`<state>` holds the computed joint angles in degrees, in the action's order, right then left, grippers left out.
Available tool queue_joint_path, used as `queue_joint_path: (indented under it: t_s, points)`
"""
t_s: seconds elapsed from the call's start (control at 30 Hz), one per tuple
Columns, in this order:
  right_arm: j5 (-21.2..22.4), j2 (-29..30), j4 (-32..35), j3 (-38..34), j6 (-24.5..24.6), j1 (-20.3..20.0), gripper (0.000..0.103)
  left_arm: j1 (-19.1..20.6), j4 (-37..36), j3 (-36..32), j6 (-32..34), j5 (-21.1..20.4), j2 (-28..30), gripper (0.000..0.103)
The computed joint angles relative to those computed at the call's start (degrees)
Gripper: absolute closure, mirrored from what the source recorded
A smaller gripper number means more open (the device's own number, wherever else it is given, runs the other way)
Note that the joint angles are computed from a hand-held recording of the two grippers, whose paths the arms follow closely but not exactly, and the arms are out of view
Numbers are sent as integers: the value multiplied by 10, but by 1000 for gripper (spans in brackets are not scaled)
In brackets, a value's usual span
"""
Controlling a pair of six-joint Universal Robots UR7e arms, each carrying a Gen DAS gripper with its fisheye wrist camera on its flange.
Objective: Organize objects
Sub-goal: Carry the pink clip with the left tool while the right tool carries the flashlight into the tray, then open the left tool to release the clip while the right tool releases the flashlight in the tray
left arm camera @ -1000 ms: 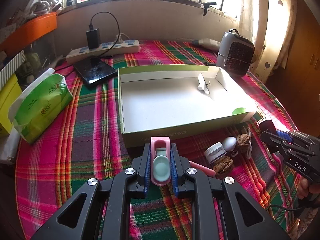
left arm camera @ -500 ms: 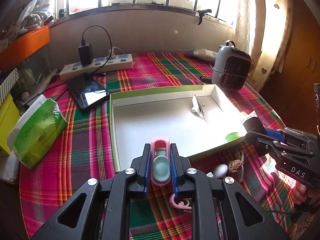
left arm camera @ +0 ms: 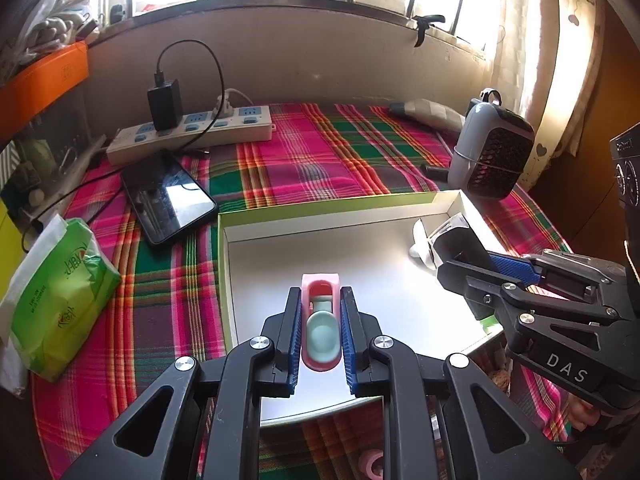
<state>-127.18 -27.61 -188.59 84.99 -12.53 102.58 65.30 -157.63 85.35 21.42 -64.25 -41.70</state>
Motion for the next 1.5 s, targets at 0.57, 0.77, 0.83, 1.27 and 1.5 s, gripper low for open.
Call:
queue_joint_path:
  t_s: [0.57,0.77,0.83,1.27,1.5]
  points:
    - [12,41,114,-107,23,-24,78,11,55,-91,2,14,60,87]
    - [11,48,130,-122,25,-26,78,12,60,-106,4,20,71,87]
    - [12,50,136,-125,27,-27,78,13,61,-111,5,22,75,87]
    - [5,58,139,-136,28,-31,78,16,72,-129,2,32,90,87]
    - [5,60,134,-138,26,-31,78,16,69,-128,2,33,91,87]
